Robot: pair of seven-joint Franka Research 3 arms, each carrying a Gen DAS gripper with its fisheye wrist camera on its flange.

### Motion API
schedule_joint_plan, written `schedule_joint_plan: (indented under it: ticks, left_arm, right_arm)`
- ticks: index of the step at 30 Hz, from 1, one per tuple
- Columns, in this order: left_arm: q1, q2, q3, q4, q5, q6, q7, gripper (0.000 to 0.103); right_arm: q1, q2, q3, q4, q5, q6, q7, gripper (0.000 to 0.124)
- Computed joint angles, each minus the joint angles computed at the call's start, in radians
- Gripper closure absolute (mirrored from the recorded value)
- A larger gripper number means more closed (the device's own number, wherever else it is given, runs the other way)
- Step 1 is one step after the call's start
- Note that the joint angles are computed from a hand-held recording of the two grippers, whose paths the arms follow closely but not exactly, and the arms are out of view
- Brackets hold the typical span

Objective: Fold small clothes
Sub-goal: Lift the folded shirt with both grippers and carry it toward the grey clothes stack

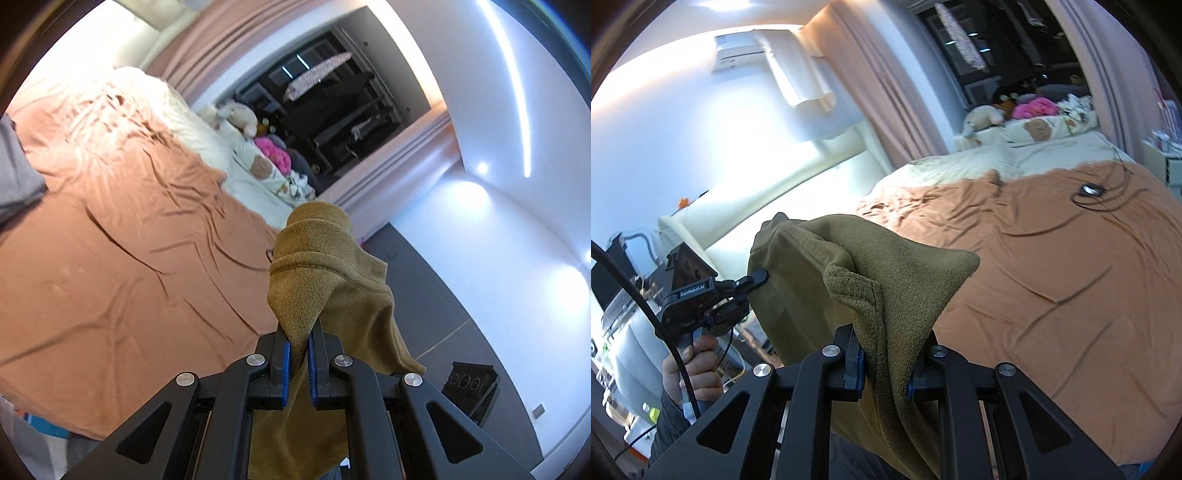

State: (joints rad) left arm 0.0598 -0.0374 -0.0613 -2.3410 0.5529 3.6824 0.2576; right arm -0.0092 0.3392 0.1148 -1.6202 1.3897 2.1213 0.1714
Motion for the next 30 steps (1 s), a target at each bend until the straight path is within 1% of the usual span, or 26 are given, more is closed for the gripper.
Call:
schedule_joint_plan:
  ticks: [2,4,6,9,11,12,13,14,16,17,18,19,20,23,25,26,27,28,29,30]
  left_arm:
    - [0.008,-0.050,0.011,-0.042,0.011,-0.010,-0.003,0.096]
    - [0.015,-0.104,0.030,-0.093,0.016,-0.004,-0.003,0.096]
    - [0.018,-0.164,0.042,-0.136,0.008,-0.028,0.011,0.096]
    - [0.006,-0.253,0.094,-0.189,0.033,-0.070,0.010,0.096]
    - [-0.027,-0.296,0.154,-0.203,0.079,-0.105,-0.004,0.096]
    - [-0.068,-0.322,0.219,-0.198,0.136,-0.139,-0.026,0.096]
    - [-0.092,-0.343,0.260,-0.199,0.163,-0.161,-0.028,0.096]
    - [-0.108,-0.360,0.289,-0.201,0.173,-0.174,-0.022,0.096]
    - [-0.136,-0.383,0.339,-0.202,0.182,-0.189,0.004,0.096]
    - [-0.153,-0.400,0.375,-0.203,0.192,-0.198,0.017,0.096]
    - [-0.159,-0.411,0.393,-0.213,0.188,-0.195,0.031,0.096]
    - [-0.183,-0.425,0.439,-0.217,0.197,-0.191,0.041,0.096]
    - [-0.191,-0.420,0.454,-0.215,0.189,-0.185,0.055,0.096]
    - [-0.262,-0.452,0.574,-0.213,0.219,-0.213,0.092,0.096]
    - [-0.320,-0.470,0.661,-0.201,0.239,-0.239,0.127,0.096]
    - [-0.324,-0.475,0.681,-0.191,0.250,-0.262,0.162,0.096]
    - [-0.320,-0.485,0.686,-0.187,0.256,-0.284,0.190,0.096]
    - [-0.328,-0.490,0.714,-0.182,0.262,-0.282,0.227,0.096]
    - [-0.372,-0.499,0.773,-0.181,0.268,-0.269,0.247,0.096]
    - [-0.415,-0.518,0.831,-0.177,0.262,-0.279,0.284,0.096]
  right_arm:
    - [0.010,-0.002,0.007,0.002,-0.005,-0.001,-0.010,0.112]
    - [0.026,0.011,0.013,0.026,-0.023,0.002,-0.008,0.112]
    - [0.044,0.029,0.023,0.055,-0.049,0.004,0.003,0.112]
    - [0.057,0.050,0.037,0.094,-0.076,-0.004,0.015,0.112]
    - [0.065,0.058,0.050,0.115,-0.085,-0.018,0.019,0.112]
    - [0.067,0.062,0.054,0.126,-0.089,-0.023,0.022,0.112]
    - [0.071,0.069,0.059,0.139,-0.094,-0.029,0.024,0.112]
    - [0.077,0.077,0.064,0.156,-0.105,-0.034,0.029,0.112]
    - [0.094,0.093,0.070,0.191,-0.134,-0.029,0.040,0.112]
    - [0.103,0.100,0.074,0.208,-0.152,-0.025,0.045,0.112]
    - [0.116,0.113,0.077,0.236,-0.177,-0.019,0.054,0.112]
    - [0.126,0.126,0.082,0.262,-0.197,-0.015,0.059,0.112]
    - [0.132,0.143,0.089,0.292,-0.212,-0.016,0.064,0.112]
    - [0.148,0.195,0.111,0.376,-0.251,-0.025,0.088,0.112]
    - [0.170,0.257,0.126,0.469,-0.289,-0.029,0.120,0.112]
    - [0.174,0.273,0.136,0.490,-0.300,-0.027,0.125,0.112]
    - [0.180,0.297,0.144,0.523,-0.312,-0.026,0.136,0.112]
    - [0.190,0.325,0.154,0.560,-0.323,-0.019,0.141,0.112]
    - [0.196,0.344,0.164,0.584,-0.332,-0.011,0.141,0.112]
    - [0.211,0.376,0.176,0.628,-0.342,0.002,0.135,0.112]
